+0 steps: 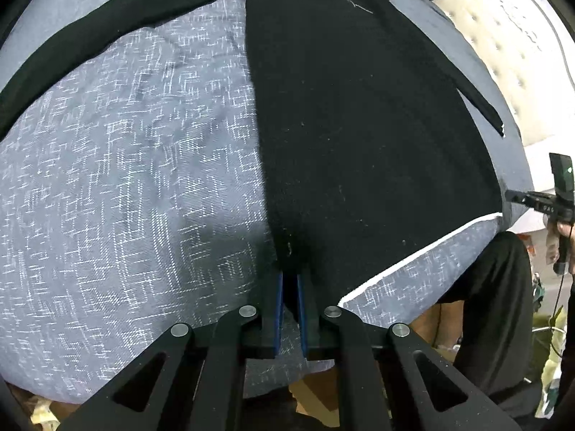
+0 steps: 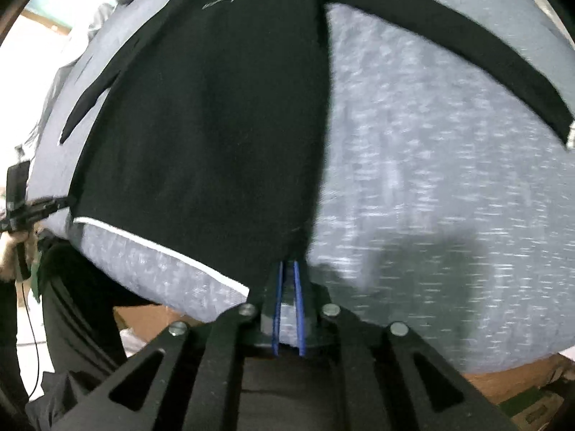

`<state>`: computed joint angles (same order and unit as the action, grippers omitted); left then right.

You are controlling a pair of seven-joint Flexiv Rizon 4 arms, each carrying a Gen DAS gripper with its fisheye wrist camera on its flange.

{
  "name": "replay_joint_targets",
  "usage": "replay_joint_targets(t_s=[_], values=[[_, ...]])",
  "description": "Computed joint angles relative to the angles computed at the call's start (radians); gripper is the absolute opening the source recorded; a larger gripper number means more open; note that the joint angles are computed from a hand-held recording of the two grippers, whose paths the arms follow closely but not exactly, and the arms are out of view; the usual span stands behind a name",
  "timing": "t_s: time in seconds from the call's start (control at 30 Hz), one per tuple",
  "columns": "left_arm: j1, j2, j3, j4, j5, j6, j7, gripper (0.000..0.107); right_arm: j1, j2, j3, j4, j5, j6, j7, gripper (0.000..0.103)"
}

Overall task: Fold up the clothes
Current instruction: 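Open both tools to release the hem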

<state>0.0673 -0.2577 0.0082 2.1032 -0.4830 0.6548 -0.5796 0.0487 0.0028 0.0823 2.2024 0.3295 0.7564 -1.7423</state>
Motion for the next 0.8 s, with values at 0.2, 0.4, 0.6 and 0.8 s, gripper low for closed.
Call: replay_joint_targets(t_s=[0.2,0.4,0.6,0.8], values=[[-0.005,0.017,-0.001,0.013,-0.019,0.013,-0.018,0.013,-0.008,-0.006,-0.005,-0.006,0.025,-0.024,-0.009,0.012],[-0.017,0.047,-0.008,0.034,-0.072,0.072,-0.017,0.034,0.015,-0.014,0.014,-0.004,0.034,-0.005,0.019,0.014],[0.003,-0.062,-0.036,-0.138,-0.13,0.045,-0.065,0.035,0.009,-0.012,0.007,-0.023,0.093,0.05,0.004,0.018],[0.012,-0.212,-0.092,-0.31,-0.203,0.081,-0.125,0.04,-0.013,-0.055,-0.011,-0.096,0.179,0.123,-0.038,0.031]])
